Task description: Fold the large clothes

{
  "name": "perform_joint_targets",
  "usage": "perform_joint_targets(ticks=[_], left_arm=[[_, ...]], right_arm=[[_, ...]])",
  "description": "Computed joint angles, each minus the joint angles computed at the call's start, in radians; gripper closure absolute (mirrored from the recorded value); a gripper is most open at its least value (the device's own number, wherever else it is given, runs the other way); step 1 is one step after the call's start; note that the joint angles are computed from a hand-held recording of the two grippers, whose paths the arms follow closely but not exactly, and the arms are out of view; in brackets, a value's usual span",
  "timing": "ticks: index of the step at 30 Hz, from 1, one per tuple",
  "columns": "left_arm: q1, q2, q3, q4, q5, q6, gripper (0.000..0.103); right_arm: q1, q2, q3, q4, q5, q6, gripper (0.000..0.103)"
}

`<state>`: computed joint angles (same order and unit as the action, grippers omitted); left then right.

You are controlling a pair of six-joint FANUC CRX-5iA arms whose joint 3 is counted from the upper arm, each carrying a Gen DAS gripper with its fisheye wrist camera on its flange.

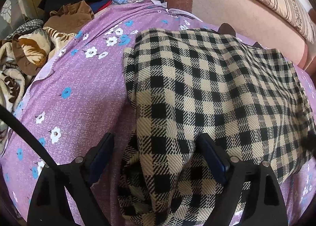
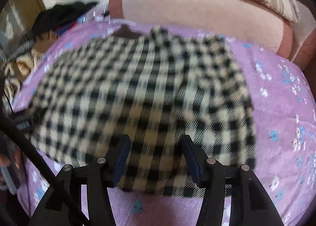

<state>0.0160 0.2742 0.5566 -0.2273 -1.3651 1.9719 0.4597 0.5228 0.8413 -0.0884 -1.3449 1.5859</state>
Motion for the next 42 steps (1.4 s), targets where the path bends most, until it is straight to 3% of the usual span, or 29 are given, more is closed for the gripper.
perform_joint_targets(ticks=[5, 10, 22, 31, 35, 39, 42], left_arm=[[0.008, 0.002, -0.002, 0.019, -0.006, 0.001, 0.013], [0.015, 0.006, -0.001, 0.028, -0.009, -0.001, 0.011], [0.041, 0.022, 0.011, 0.088, -0.017, 0.004, 0.011], [0.137, -0.028, -0.073, 0.239, 0.085, 0.017, 0.011], [0.157, -0.022, -0.064, 0.231, 0.076, 0.033, 0.011], [0.201, -0.024, -0.115, 0.356, 0.125, -0.014, 0.011], [0.204, -0.021, -0.127, 0.381, 0.140, -0.026, 0.011]], right_arm=[[0.017, -0.028, -0.101, 0.040, 0.032, -0.022, 0.044], [-0.017, -0.046, -0.082, -0.047, 0.028, -0.030, 0.040], [-0.043, -0.021, -0.022, -0.079, 0.046, -0.036, 0.036], [-0.053, -0.016, -0.014, -0.099, 0.037, -0.031, 0.035], [-0.056, -0.010, -0.002, -0.111, 0.030, -0.041, 0.035], [-0.057, -0.005, 0.008, -0.113, 0.025, -0.039, 0.034], [-0.059, 0.001, 0.017, -0.118, 0.016, -0.043, 0.034]])
